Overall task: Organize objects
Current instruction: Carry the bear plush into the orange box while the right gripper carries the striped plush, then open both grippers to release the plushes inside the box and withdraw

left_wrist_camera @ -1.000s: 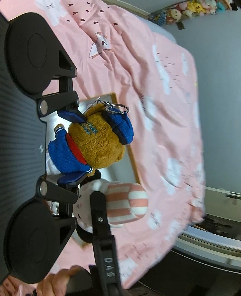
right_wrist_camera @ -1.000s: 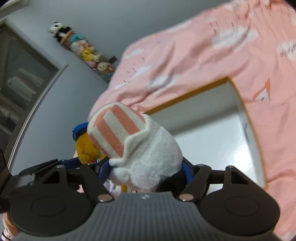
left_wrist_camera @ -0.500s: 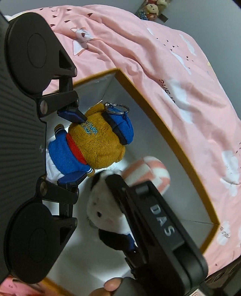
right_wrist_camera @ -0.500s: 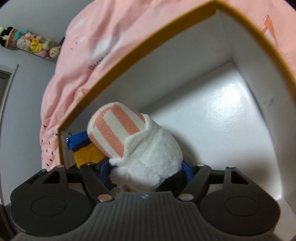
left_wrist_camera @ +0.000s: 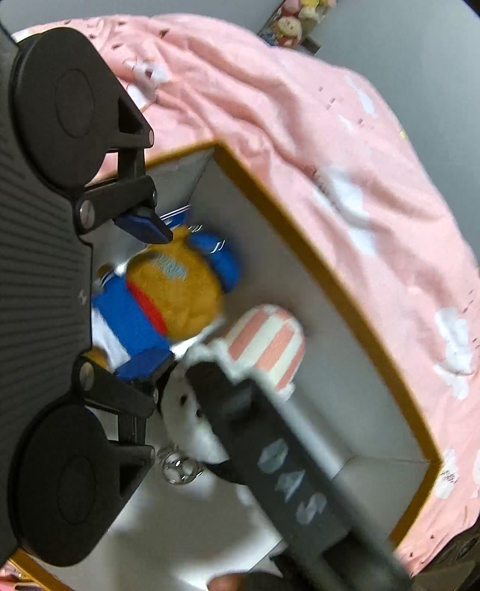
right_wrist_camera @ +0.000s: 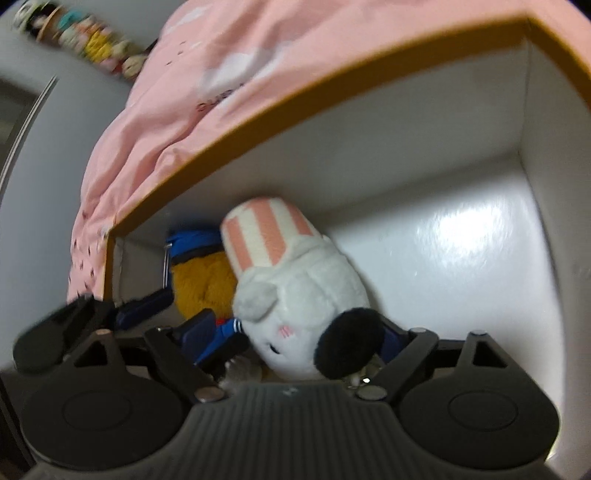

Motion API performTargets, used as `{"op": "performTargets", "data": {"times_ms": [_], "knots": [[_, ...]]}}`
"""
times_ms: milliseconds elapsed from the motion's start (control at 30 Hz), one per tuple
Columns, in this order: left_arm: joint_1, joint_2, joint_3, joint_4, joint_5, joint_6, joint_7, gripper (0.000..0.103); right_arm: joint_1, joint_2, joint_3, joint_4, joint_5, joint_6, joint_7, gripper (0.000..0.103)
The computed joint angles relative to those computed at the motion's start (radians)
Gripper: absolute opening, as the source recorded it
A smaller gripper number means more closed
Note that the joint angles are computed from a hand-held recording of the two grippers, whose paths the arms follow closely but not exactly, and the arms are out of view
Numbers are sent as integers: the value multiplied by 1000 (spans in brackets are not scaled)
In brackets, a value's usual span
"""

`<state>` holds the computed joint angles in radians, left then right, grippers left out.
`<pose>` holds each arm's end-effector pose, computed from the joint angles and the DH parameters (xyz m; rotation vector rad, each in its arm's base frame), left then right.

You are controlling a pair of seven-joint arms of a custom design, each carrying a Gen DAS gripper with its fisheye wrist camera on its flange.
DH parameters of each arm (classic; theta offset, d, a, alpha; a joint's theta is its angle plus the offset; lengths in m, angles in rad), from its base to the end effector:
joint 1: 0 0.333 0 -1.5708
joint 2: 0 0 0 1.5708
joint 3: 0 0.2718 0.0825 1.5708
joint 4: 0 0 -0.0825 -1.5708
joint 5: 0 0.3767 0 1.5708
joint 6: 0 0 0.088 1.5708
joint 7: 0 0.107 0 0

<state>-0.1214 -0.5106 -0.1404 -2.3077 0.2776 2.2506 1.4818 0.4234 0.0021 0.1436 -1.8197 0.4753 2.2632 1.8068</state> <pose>0.4368 -0.1161 0.5479 -1.5555 2.1030 -0.2355 0.4950 0.3293 0.5347 -1.9068 1.7142 0.3087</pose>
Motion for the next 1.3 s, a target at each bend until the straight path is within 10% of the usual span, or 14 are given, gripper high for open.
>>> {"op": "performTargets", "data": {"times_ms": [633,967,1300], "knots": [[-38,-58,-12,0,-52,-88,72,61,16,9,8,22,-149,44,-341,61],[-27,-52,17,-14,-67,-57,71,37,-54,79,-22,93,176,-147,-352,57],[-3,-11,4,6,-43,-25,-6,35,8,51,11,27,10,92,-215,56]]}}
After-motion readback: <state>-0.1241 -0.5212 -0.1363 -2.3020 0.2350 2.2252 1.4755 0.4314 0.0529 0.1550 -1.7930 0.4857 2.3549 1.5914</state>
